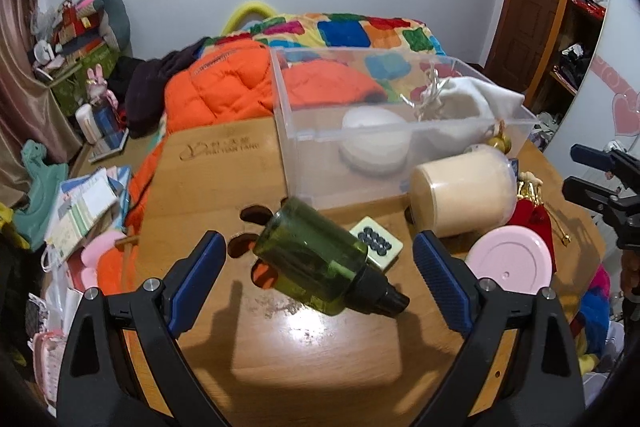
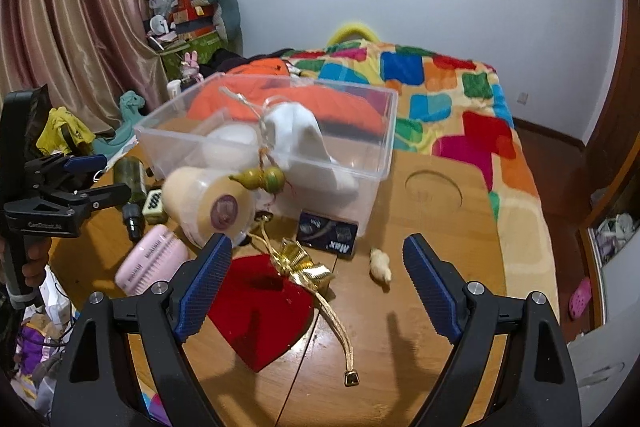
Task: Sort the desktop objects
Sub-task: 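Grasp the green spray bottle with the left gripper while the right grasps the black Max box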
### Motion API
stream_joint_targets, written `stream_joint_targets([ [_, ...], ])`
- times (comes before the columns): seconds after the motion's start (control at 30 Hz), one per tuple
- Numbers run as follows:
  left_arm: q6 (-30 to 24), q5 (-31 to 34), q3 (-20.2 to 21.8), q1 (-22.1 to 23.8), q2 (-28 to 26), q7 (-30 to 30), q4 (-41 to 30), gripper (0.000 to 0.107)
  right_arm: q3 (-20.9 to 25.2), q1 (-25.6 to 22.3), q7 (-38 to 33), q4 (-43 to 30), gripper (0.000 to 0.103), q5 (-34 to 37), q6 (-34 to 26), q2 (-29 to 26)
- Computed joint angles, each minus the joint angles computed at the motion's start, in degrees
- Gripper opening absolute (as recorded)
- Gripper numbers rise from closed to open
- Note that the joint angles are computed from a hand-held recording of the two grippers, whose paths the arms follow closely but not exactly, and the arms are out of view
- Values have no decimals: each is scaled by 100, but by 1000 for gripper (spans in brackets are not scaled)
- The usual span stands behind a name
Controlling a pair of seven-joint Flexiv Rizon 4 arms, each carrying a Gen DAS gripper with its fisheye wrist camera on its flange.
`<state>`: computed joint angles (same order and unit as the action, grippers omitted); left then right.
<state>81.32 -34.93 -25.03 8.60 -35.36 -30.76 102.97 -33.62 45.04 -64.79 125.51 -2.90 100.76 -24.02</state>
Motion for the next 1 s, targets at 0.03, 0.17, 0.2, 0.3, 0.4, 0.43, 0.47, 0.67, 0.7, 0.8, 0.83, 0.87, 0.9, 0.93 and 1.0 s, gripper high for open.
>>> stream_joint_targets([
  [0.03, -30, 19, 39, -23, -14, -24, -16, 95, 188, -179, 30, -64, 85, 0, -45, -33],
  [0.17, -107, 117, 191, -134, -98, -121, -104, 95, 571, -588, 170, -234, 85, -73, -110, -182],
  [0.2, -110, 121, 191, -133, -109, -129, -107, 95, 575, -607, 216, -263, 85, -91, -121, -226],
  [0.3, -170, 138, 214, -153, -166, -177, -177, 95, 799, -861, 372, -410, 85, -134, -169, -333],
  [0.4, -226, 157, 237, -171, -216, -207, -239, 95, 1217, -1271, 527, -582, 84, -219, -242, -394],
  [0.43, -275, 179, 286, -202, -223, -245, -274, 95, 1370, -1417, 576, -649, 84, -254, -273, -424],
  [0.47, -269, 158, 244, -173, -220, -217, -261, 95, 1454, -1498, 629, -698, 84, -294, -306, -447],
  [0.67, -335, 284, 418, -310, -248, -281, -343, 85, 1640, -1697, 900, -887, 83, -547, -488, -585],
  [0.7, -369, 318, 469, -347, -254, -314, -371, 83, 1699, -1756, 928, -922, 82, -600, -516, -605],
  [0.8, -387, 401, 538, -408, -268, -339, -404, 82, 1526, -1632, 1099, -960, 77, -729, -560, -680],
  [0.83, -367, 410, 521, -401, -266, -320, -394, 82, 1534, -1645, 1148, -979, 72, -759, -592, -697],
  [0.87, -334, 415, 502, -393, -267, -305, -382, 82, 1592, -1704, 1186, -1001, 69, -784, -605, -710],
  [0.9, -296, 417, 479, -381, -266, -291, -361, 81, 1713, -1815, 1218, -1037, 65, -801, -642, -724],
  [0.93, -282, 419, 464, -371, -263, -292, -350, 80, 1780, -1891, 1239, -1056, 60, -831, -660, -735],
  [1.0, -243, 404, 415, -337, -264, -291, -328, 77, 1550, -1709, 1351, -1008, 54, -911, -651, -758],
])
